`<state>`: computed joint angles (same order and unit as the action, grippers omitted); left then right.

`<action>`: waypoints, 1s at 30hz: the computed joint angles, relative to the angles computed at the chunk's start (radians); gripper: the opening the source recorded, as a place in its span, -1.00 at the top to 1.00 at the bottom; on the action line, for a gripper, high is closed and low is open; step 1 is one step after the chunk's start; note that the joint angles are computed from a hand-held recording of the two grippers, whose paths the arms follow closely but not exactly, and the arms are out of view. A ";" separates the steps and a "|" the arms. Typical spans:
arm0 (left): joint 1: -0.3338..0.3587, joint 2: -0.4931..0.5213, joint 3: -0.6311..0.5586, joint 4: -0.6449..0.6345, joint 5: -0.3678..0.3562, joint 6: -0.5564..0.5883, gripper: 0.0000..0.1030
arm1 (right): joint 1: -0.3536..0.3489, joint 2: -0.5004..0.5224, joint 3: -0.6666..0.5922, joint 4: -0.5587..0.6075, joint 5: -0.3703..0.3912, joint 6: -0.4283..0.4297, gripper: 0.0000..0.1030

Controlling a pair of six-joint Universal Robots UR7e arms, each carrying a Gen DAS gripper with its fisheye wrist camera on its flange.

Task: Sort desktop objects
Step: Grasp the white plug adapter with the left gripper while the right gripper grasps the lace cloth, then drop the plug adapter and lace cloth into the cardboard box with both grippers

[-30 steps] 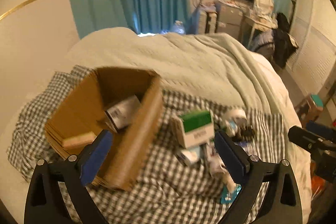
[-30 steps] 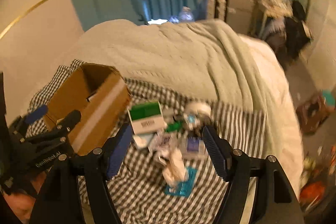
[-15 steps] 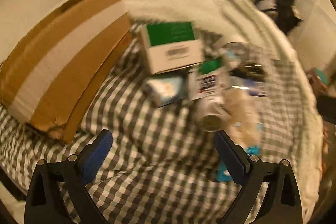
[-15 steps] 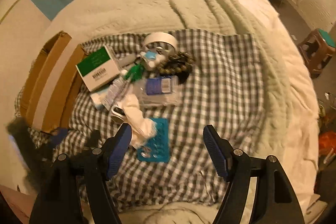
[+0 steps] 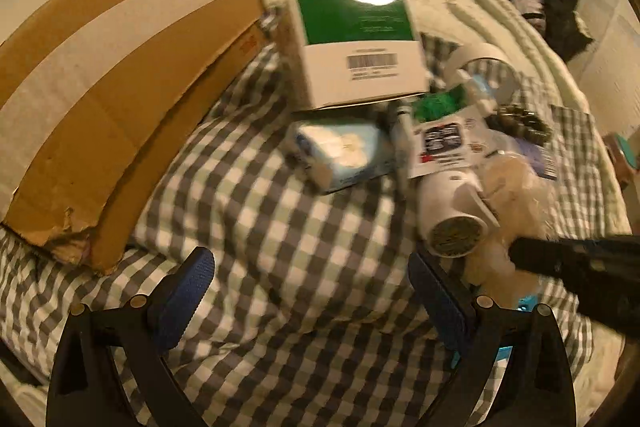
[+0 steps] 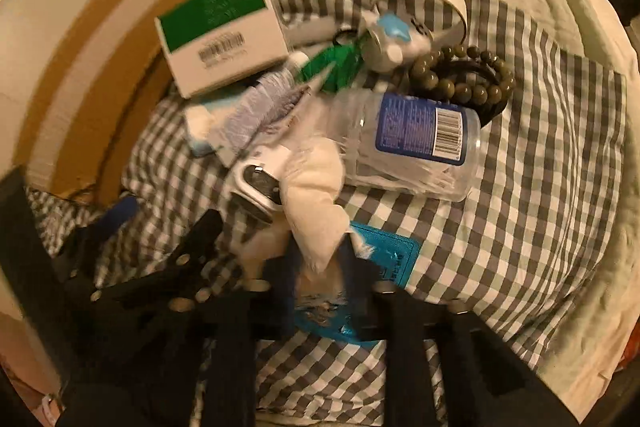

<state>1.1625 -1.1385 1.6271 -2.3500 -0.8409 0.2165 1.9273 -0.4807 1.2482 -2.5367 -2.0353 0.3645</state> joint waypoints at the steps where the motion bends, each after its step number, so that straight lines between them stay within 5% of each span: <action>1: -0.001 -0.002 0.004 -0.004 -0.014 0.013 -0.94 | 0.005 -0.008 0.010 -0.025 -0.026 0.001 0.79; 7: -0.024 0.015 -0.001 0.017 -0.072 0.045 -0.94 | 0.037 -0.068 0.066 -0.132 -0.213 -0.049 0.79; 12: -0.030 0.044 -0.027 0.038 -0.114 0.010 -0.94 | 0.030 -0.081 0.079 -0.142 -0.198 -0.031 0.79; 13: -0.026 0.050 -0.036 0.046 -0.133 0.006 -0.83 | 0.031 -0.076 0.072 -0.134 -0.197 -0.033 0.79; 15: -0.013 0.067 -0.065 0.078 -0.174 -0.006 -0.11 | 0.033 -0.071 0.067 -0.129 -0.199 -0.044 0.79; 16: -0.005 0.074 -0.084 0.113 -0.184 -0.028 0.04 | 0.034 -0.067 0.062 -0.128 -0.197 -0.048 0.79; 30: -0.005 0.023 -0.168 0.292 -0.272 -0.118 0.05 | 0.080 -0.057 0.006 -0.161 -0.214 -0.050 0.79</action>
